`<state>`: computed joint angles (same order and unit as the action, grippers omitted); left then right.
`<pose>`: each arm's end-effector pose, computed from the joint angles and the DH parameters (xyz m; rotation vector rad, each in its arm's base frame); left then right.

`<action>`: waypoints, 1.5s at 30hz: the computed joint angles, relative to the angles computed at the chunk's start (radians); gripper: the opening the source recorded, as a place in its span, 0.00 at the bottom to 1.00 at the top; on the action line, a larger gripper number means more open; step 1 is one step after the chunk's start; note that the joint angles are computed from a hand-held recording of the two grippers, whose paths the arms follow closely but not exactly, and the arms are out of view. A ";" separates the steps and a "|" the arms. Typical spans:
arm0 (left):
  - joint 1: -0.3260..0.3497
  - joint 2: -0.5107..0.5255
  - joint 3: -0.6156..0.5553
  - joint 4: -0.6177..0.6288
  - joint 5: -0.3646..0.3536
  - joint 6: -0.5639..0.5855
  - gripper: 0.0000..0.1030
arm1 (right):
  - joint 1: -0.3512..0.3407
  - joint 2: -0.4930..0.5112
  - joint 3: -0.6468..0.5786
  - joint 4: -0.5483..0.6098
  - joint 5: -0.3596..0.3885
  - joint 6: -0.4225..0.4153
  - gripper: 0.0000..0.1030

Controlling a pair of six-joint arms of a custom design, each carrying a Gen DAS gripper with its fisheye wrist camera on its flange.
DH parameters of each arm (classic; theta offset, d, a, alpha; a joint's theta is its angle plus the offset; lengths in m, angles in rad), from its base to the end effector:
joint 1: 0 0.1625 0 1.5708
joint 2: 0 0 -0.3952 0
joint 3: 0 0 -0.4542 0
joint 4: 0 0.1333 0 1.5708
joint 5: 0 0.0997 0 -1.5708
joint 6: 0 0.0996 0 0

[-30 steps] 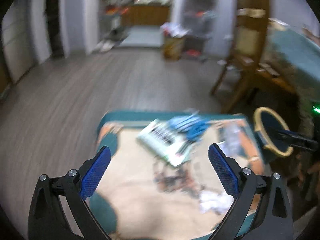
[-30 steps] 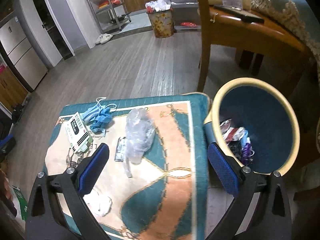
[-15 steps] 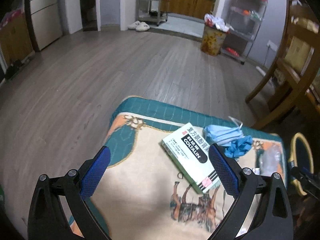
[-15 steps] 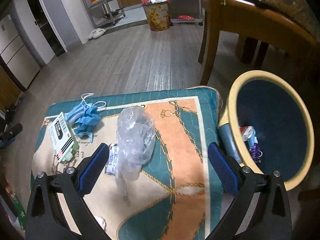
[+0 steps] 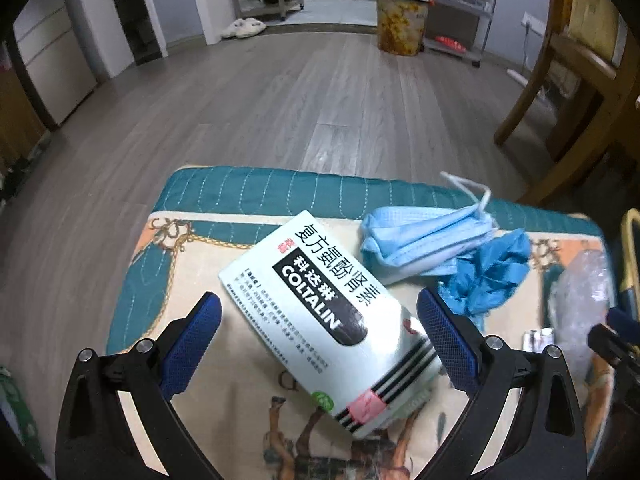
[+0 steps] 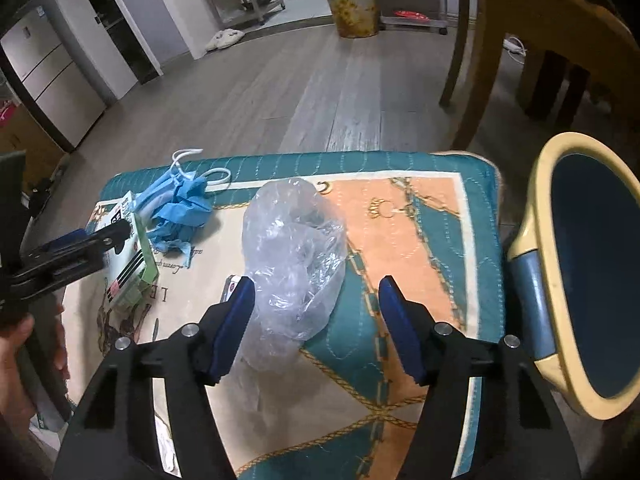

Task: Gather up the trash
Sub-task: 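Grasp the clear plastic bag with the right gripper while the left gripper grasps the green medicine box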

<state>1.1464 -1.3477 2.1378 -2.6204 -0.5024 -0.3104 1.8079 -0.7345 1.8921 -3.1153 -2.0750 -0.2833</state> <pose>-0.0114 -0.5608 0.2045 -0.0428 2.1341 -0.7114 0.2239 -0.5641 -0.0317 0.5398 -2.5352 0.4916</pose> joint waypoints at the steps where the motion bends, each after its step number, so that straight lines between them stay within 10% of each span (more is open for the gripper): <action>1: 0.001 0.009 -0.006 0.008 0.010 -0.008 0.95 | 0.001 0.004 -0.003 0.005 -0.002 -0.001 0.62; 11: -0.005 0.022 0.013 0.014 0.129 -0.057 0.95 | -0.010 -0.001 0.001 0.049 0.063 0.003 0.35; 15: 0.028 -0.034 0.020 0.045 -0.004 -0.168 0.96 | -0.012 -0.010 0.007 0.063 0.096 0.005 0.22; 19: 0.055 -0.059 0.016 0.054 -0.090 -0.213 0.96 | -0.010 -0.011 0.010 0.068 0.102 0.000 0.22; 33: 0.012 0.004 -0.012 0.123 0.032 -0.213 0.96 | -0.003 -0.016 0.016 0.070 0.101 -0.017 0.21; 45: 0.043 0.022 -0.044 0.193 -0.041 -0.270 0.94 | -0.014 -0.028 0.022 0.080 0.118 -0.021 0.21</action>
<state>1.1890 -1.3256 2.0937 -2.4277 -0.5435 -0.5805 1.7940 -0.7623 1.9138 -3.0354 -1.9568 -0.3044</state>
